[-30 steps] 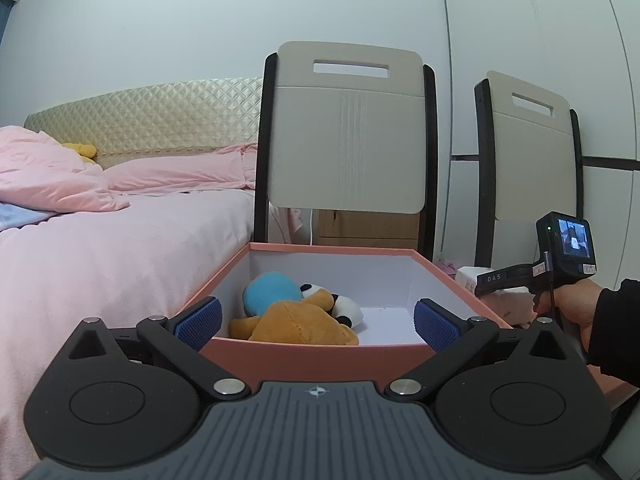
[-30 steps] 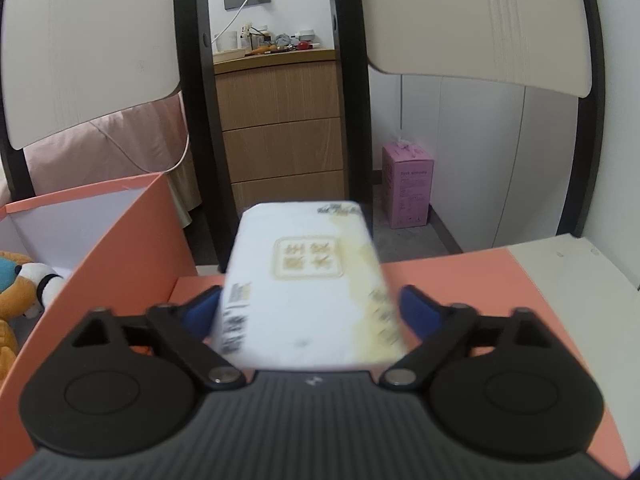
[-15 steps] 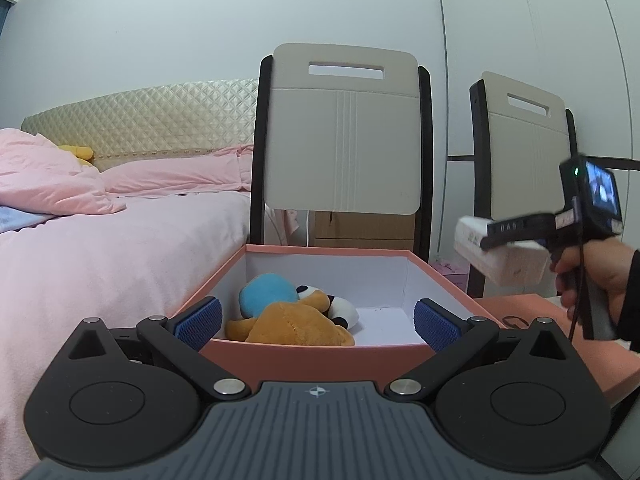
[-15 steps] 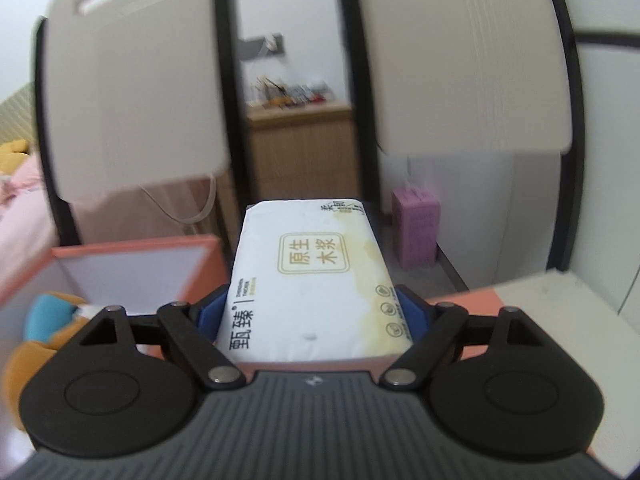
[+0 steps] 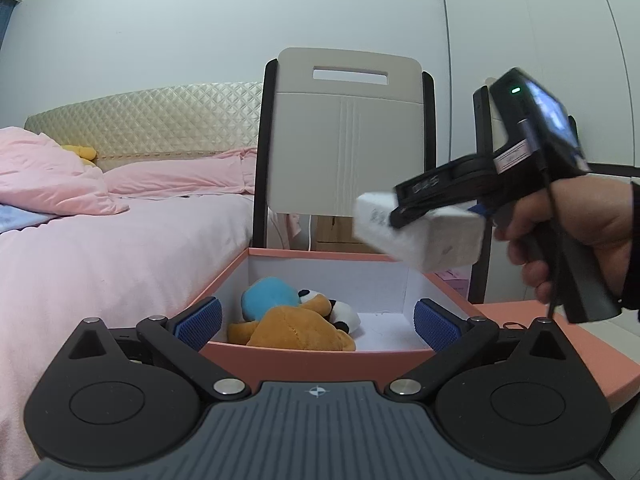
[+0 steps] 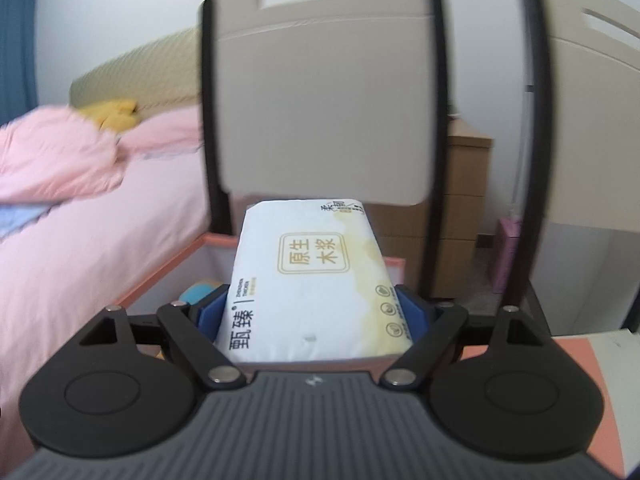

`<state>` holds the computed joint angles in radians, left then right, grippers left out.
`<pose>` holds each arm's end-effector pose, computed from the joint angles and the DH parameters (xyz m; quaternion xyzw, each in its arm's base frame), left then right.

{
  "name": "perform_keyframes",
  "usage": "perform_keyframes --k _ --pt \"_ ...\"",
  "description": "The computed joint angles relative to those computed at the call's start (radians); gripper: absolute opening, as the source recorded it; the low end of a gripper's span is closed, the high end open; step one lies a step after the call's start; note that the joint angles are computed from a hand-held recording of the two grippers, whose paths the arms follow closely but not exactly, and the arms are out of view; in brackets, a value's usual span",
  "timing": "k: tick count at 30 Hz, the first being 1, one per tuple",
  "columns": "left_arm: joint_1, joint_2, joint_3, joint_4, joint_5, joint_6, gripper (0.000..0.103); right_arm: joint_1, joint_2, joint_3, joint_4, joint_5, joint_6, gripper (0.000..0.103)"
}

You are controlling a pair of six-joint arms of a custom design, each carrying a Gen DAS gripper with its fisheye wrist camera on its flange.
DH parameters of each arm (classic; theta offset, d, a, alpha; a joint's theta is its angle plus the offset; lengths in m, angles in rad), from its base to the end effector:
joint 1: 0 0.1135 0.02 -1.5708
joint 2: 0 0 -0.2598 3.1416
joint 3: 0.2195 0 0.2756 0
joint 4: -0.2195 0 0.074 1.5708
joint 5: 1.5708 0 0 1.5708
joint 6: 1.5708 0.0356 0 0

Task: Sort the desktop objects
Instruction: 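Carry the tissue pack with the right gripper into the pink box and release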

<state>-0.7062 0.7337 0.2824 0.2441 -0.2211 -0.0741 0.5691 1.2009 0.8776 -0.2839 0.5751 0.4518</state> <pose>0.1585 -0.1249 0.2018 0.1738 0.7551 -0.1590 0.6119 0.2509 0.1375 0.2679 0.0814 0.8560 -0.0022 0.5105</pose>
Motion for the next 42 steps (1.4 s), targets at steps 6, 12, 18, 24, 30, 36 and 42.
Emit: perform_keyframes --k 6,12,18,24,30,36,42 --pt "0.014 -0.002 0.002 -0.002 0.009 -0.012 0.103 0.022 0.17 0.113 -0.096 -0.065 -0.011 0.085" --pt "0.039 -0.019 0.004 -0.017 0.033 -0.03 0.103 0.009 0.286 0.174 -0.171 -0.101 -0.024 0.085" --pt "0.048 -0.023 0.008 -0.023 0.045 -0.038 0.103 0.017 0.305 0.164 -0.204 -0.114 0.007 0.085" --pt "0.044 -0.033 0.006 -0.033 0.041 -0.04 0.103 -0.005 0.302 0.14 -0.179 -0.146 0.052 0.086" --pt "0.042 -0.03 0.007 -0.029 0.04 -0.034 0.103 -0.009 0.217 0.057 -0.104 -0.137 0.096 0.097" --pt "0.045 -0.028 0.007 -0.024 0.043 -0.031 0.103 0.014 0.053 -0.023 -0.109 -0.073 0.135 0.103" --pt "0.046 -0.031 0.002 -0.018 0.049 -0.031 0.103 0.117 -0.19 -0.106 -0.221 0.104 0.213 0.103"
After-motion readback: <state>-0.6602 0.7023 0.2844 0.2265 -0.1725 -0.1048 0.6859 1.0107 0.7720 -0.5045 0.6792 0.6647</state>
